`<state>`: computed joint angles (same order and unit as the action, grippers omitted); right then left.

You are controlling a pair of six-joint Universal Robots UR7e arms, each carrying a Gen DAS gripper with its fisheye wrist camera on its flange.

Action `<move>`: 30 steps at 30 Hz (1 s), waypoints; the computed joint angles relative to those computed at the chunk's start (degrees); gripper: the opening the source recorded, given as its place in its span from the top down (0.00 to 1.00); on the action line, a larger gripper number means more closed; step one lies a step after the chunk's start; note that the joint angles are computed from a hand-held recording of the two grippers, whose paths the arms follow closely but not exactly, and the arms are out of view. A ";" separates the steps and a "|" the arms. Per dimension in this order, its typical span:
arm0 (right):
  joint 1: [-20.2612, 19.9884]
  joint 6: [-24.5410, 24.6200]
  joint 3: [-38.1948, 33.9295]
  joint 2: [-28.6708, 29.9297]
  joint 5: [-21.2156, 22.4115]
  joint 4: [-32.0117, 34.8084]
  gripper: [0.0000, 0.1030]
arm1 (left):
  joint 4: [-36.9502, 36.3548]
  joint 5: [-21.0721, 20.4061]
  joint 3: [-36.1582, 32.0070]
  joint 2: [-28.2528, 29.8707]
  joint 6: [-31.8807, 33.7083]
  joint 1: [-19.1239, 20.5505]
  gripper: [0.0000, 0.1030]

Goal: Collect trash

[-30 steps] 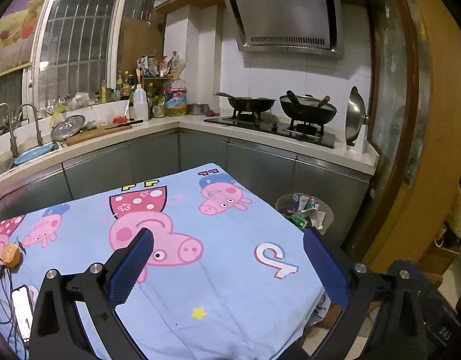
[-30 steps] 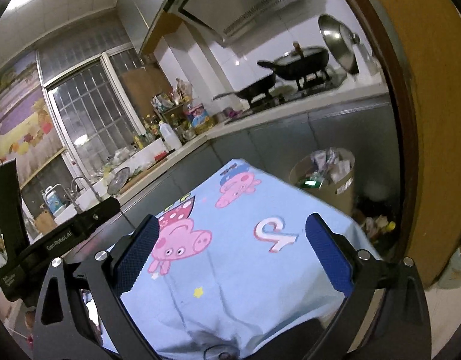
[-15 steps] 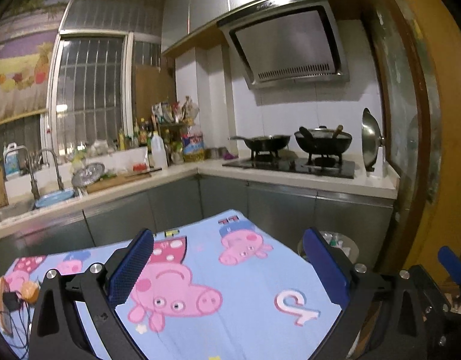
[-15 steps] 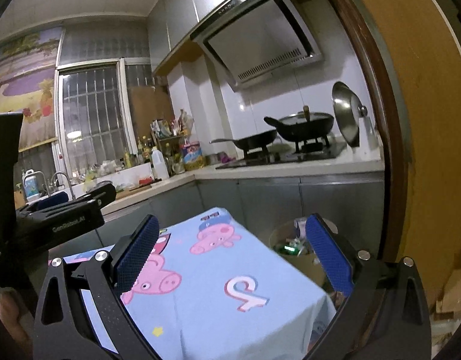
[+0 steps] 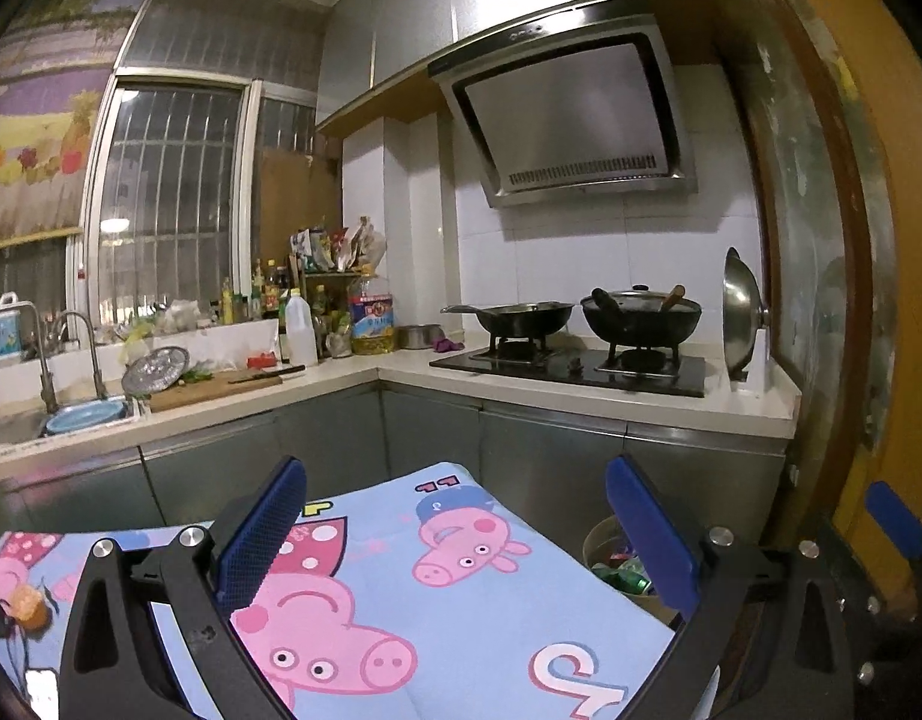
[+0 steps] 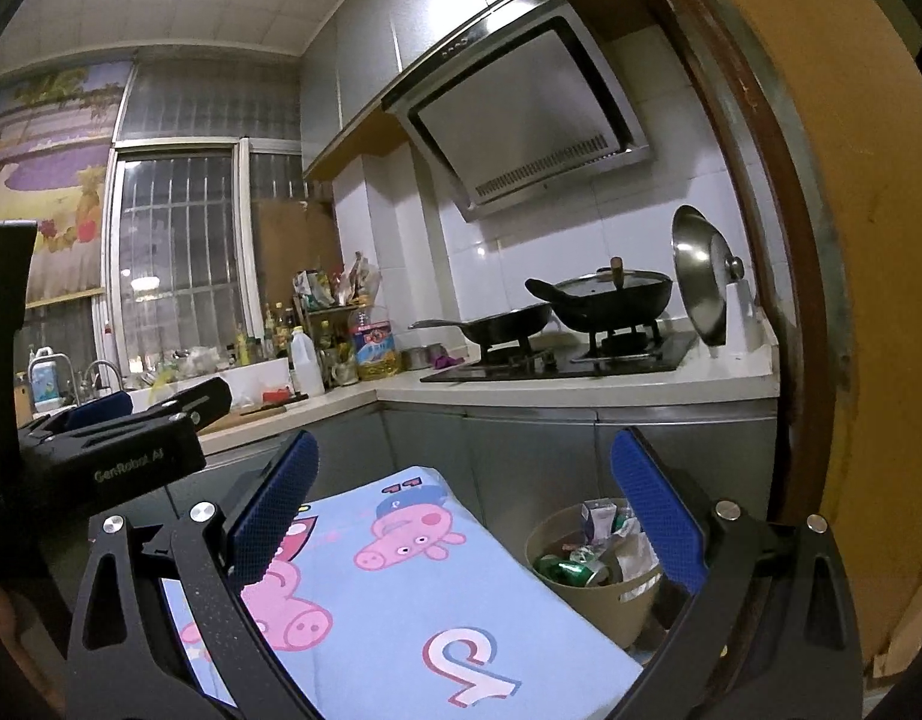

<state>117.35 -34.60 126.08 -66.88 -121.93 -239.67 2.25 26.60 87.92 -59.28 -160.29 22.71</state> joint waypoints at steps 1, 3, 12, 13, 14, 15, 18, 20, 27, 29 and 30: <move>0.02 -0.12 -0.21 0.16 0.01 0.24 0.06 | 0.62 0.10 -0.38 0.17 -0.82 0.27 0.03; 0.24 -0.26 -0.22 0.73 -0.17 0.11 0.06 | 1.52 0.37 -0.87 0.38 -1.51 0.62 0.03; 0.98 0.78 -0.03 1.30 -0.69 0.84 0.06 | 1.35 0.72 -0.35 -0.28 -1.24 0.78 0.03; 1.19 0.73 -0.02 1.36 -0.81 0.68 0.06 | 0.86 0.69 -0.09 -0.44 -0.70 0.67 0.03; 1.28 0.78 -0.03 1.36 -0.83 0.67 0.06 | 0.36 0.41 0.13 -0.52 -0.22 0.45 0.03; 1.41 0.96 0.02 1.29 -0.85 0.66 0.06 | -0.21 0.21 0.53 -0.72 0.22 0.24 0.03; 1.21 1.24 0.14 0.85 -0.45 0.97 0.06 | -1.08 0.00 1.36 -1.36 0.71 -0.27 0.04; 1.16 1.28 0.26 0.75 -0.38 1.05 0.06 | -2.17 -0.26 2.14 -1.91 1.40 -0.62 0.03; 1.18 1.74 0.52 0.50 -0.31 1.31 0.06 | -1.72 -0.46 2.43 -2.22 1.00 -1.08 0.03; 1.22 1.75 0.54 0.51 -0.33 1.28 0.06 | -0.71 -0.45 2.08 -2.05 0.17 -1.12 0.03; 1.24 1.70 0.52 0.54 -0.37 1.23 0.06 | -0.76 -0.51 2.04 -1.99 0.16 -1.14 0.03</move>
<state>118.59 -32.90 126.61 -66.33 -122.29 -238.44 1.49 26.09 89.96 -61.27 -160.13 21.56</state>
